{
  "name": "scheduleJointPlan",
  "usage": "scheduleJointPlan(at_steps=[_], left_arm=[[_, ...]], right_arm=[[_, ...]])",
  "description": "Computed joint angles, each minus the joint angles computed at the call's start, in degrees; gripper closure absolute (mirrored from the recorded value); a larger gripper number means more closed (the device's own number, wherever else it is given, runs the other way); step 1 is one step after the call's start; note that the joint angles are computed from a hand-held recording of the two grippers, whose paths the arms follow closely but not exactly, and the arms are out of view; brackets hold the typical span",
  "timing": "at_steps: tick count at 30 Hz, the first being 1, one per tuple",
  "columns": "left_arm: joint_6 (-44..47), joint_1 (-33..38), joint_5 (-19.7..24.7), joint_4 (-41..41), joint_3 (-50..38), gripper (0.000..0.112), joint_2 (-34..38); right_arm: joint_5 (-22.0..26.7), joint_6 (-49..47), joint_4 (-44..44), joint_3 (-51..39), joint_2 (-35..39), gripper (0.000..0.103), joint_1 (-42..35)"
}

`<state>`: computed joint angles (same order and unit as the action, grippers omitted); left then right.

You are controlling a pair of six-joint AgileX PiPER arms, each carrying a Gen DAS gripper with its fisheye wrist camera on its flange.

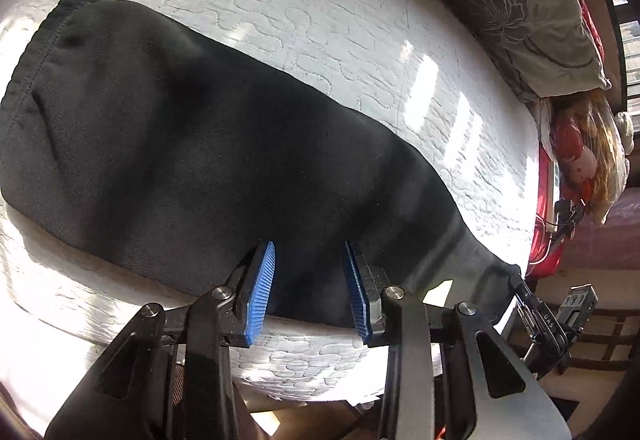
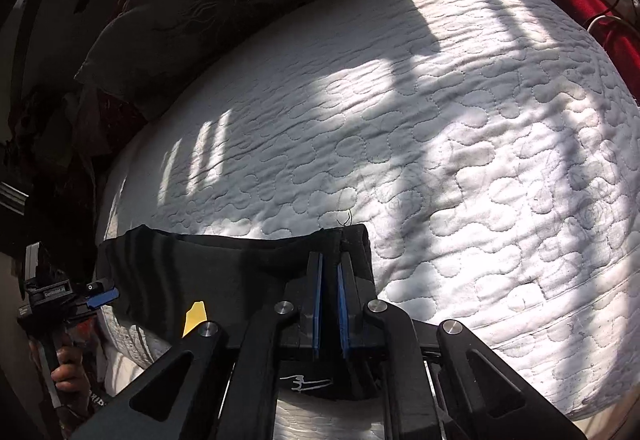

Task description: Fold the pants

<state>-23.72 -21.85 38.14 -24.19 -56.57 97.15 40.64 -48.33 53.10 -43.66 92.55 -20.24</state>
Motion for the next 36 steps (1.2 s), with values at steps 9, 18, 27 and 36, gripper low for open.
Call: scheduleJointPlan(at_steps=[9,18,27,36], left_arm=[[10.52,7.43,4.12,-3.27,3.65,0.08,-9.34],[23.16,32.25,17.02,0.52,-9.56,0.044,-6.91],[32.33,32.64,24.64,-0.24,-20.79,0.044,9.16],[44.16,33.11,24.81,-7.92,-15.33,0.074,4.29]], right_arm=[[0.78,7.67,-7.0,-2.07,-1.99,0.084,-2.39],[7.12,9.34,0.98,-16.41,6.54,0.058,17.7],[6.28,21.53,-5.58,-32.79,20.49,0.058,31.47],[12.43,27.45,-8.94,-47.11,32.06,0.058,33.63]])
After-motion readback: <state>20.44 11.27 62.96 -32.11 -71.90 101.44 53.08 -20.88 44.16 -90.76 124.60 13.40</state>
